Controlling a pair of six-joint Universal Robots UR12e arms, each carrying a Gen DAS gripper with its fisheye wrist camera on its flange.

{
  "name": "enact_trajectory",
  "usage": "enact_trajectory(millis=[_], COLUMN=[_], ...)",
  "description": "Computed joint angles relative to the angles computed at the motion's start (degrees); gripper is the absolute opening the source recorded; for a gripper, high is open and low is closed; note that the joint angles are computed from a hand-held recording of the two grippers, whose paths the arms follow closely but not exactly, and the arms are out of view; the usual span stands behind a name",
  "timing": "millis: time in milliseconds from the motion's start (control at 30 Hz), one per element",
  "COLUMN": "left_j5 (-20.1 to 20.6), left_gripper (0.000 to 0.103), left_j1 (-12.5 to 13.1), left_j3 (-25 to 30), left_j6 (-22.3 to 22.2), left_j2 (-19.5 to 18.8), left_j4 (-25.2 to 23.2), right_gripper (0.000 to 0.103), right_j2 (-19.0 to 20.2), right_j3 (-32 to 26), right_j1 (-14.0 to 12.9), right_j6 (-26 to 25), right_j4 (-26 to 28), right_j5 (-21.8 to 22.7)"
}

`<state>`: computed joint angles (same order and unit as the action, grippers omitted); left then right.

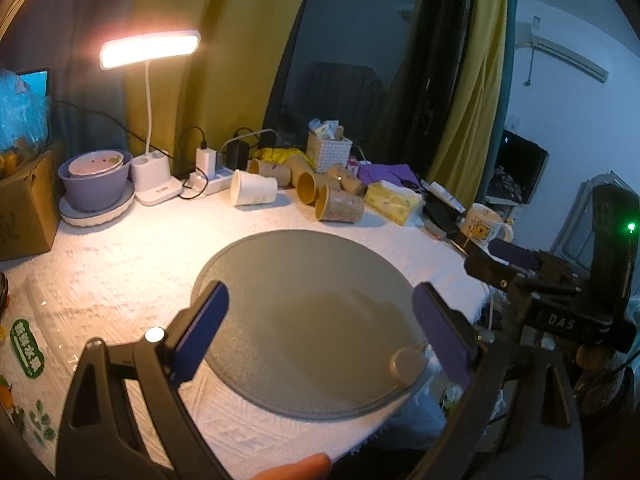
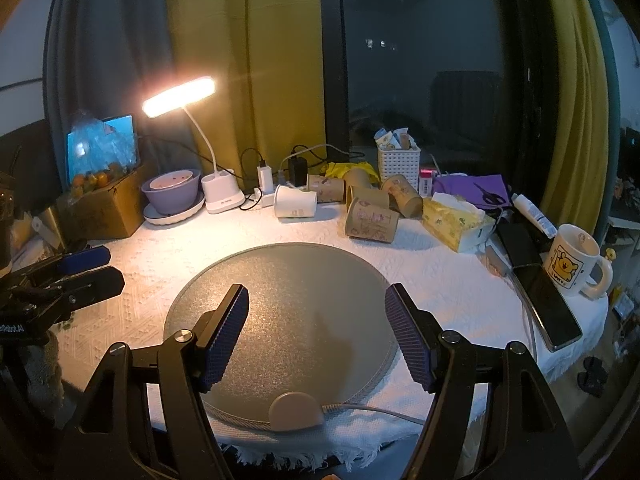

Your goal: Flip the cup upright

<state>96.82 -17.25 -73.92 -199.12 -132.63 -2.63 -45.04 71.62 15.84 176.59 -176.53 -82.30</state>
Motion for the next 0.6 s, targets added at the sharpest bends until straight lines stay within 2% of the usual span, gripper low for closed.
enact_trajectory(millis=[600], left_j5=[-0.01], left_gripper=[0.094], left_j1=[-0.22], left_j3=[0.55], left_j6=[0.15], left_j2=[-0.21], left_j4=[-1.01], right_gripper=[0.074], right_j2=[-0.01], right_j3=[0.39], right_j1=[-0.32], right_j6=[0.48], right_j4=[-0.27], right_j5=[0.41])
